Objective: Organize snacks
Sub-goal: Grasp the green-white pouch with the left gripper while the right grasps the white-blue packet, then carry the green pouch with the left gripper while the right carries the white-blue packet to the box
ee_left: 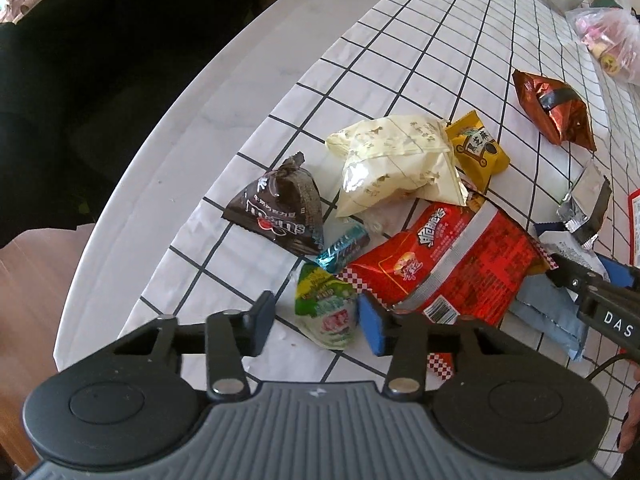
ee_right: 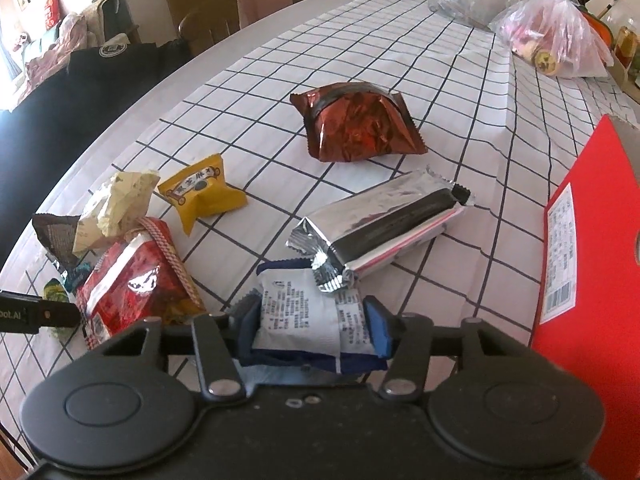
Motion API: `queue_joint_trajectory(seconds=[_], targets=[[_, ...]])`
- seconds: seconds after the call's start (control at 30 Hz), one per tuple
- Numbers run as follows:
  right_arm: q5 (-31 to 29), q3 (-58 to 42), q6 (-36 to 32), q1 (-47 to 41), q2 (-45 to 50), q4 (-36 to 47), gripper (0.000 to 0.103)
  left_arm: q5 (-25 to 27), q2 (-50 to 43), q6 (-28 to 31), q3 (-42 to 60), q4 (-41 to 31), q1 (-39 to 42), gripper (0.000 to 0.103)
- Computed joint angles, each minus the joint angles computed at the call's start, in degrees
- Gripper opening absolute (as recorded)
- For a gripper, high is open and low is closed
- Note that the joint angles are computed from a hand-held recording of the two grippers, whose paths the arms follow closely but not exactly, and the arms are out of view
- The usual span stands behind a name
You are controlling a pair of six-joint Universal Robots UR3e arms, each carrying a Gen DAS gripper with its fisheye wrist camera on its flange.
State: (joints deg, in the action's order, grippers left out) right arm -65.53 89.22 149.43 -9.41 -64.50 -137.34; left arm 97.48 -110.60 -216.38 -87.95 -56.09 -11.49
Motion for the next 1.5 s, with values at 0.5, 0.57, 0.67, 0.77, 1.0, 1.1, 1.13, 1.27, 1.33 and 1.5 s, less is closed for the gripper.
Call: queue_joint_trajectory(seconds=[0.5, 0.57, 0.67, 0.77, 1.0, 1.1, 1.13, 1.27, 1.33, 1.5], targets=[[3.3, 8.3, -1.0, -4.6, -9.8, 2.5, 0.048, -5.5, 7.8, 0.8, -10.6, 5.5, 4.0, 0.031], [3.7, 9.3, -1.1, -5.4, -11.2, 2.9, 0.048, -5.9, 8.9, 0.8, -11.5, 5.5, 4.1, 0.031], [4.7, 11.2, -1.8, -7.0, -14.0, 4.5, 0.048, -6.9, 10.1, 0.7, -12.3, 5.4, 4.4, 0.031], [6.2, 13.4, -3.3, -9.1, -17.7, 6.6, 0.048, -7.3, 11.6, 0.8, -12.7, 4.6, 4.2, 0.031], [10.1, 14.9, -6.5, -14.7, -24.6, 13.0, 0.048, -7.1, 13.1, 2.4, -9.6, 2.1, 2.0, 0.031], [11.5, 14.8, -7.3, -17.0, -26.8, 15.3, 0.048, -7.3, 12.2, 3.0, -6.0, 1.0, 0.4, 0.031], [11.8, 14.7, -7.4, -17.8, -27.6, 15.9, 0.048, -7.3, 11.6, 3.2, -4.6, 0.8, -0.3, 0.031], [13.9, 14.4, -8.9, -21.5, -30.3, 18.3, 0.048, -7.0, 8.2, 5.0, 2.6, -0.3, -3.8, 0.031], [14.9, 14.0, -9.6, -23.5, -31.4, 19.5, 0.048, -7.2, 6.1, 6.1, 7.1, -1.4, -5.3, 0.031], [16.8, 13.7, -10.3, -28.0, -33.0, 20.3, 0.048, -6.9, -0.4, 8.1, 19.3, -4.3, -9.3, 0.031]])
